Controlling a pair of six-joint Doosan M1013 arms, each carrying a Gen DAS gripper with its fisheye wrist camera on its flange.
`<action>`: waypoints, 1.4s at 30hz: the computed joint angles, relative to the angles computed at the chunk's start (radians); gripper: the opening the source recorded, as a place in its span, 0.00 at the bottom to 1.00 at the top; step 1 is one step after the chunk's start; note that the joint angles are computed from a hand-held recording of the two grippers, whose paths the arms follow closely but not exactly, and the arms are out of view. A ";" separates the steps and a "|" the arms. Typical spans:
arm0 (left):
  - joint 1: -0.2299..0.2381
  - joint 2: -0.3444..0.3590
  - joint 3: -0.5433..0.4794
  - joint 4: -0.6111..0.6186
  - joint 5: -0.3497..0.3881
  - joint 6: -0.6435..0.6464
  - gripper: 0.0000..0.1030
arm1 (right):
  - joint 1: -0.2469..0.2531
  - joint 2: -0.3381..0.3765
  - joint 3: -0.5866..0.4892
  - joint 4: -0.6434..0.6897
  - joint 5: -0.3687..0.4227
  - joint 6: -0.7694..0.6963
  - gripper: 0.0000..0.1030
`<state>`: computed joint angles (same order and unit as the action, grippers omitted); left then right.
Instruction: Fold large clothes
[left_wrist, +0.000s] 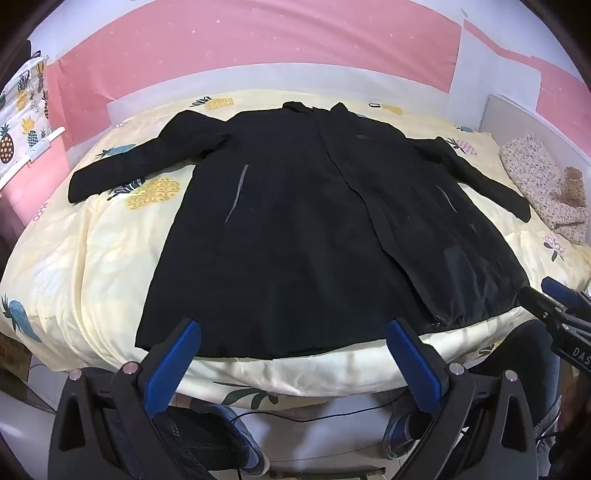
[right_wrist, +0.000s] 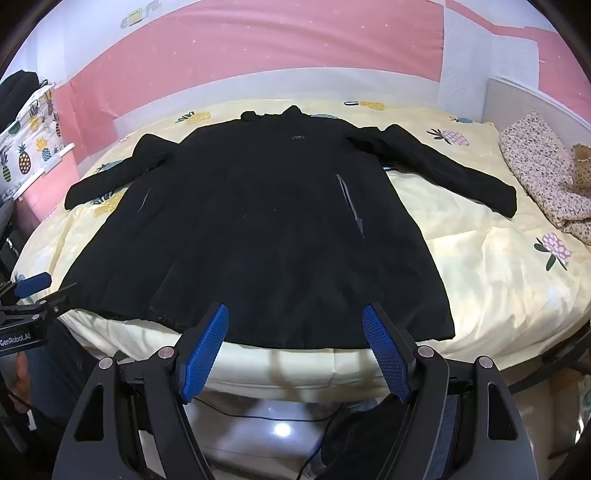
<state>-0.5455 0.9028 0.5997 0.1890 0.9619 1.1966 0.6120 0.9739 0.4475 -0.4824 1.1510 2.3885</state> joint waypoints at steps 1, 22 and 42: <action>0.000 0.000 0.000 0.004 -0.001 -0.001 0.99 | -0.001 -0.001 0.002 0.008 -0.003 -0.001 0.73; -0.003 -0.010 0.023 0.001 -0.022 0.000 0.99 | 0.001 0.017 -0.028 0.013 0.016 -0.013 0.73; -0.001 -0.009 0.018 -0.005 -0.017 0.006 0.99 | 0.002 0.021 -0.036 0.019 0.020 -0.015 0.73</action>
<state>-0.5465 0.8936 0.6182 0.1840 0.9446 1.2025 0.6135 0.9950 0.4119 -0.4630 1.1714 2.3739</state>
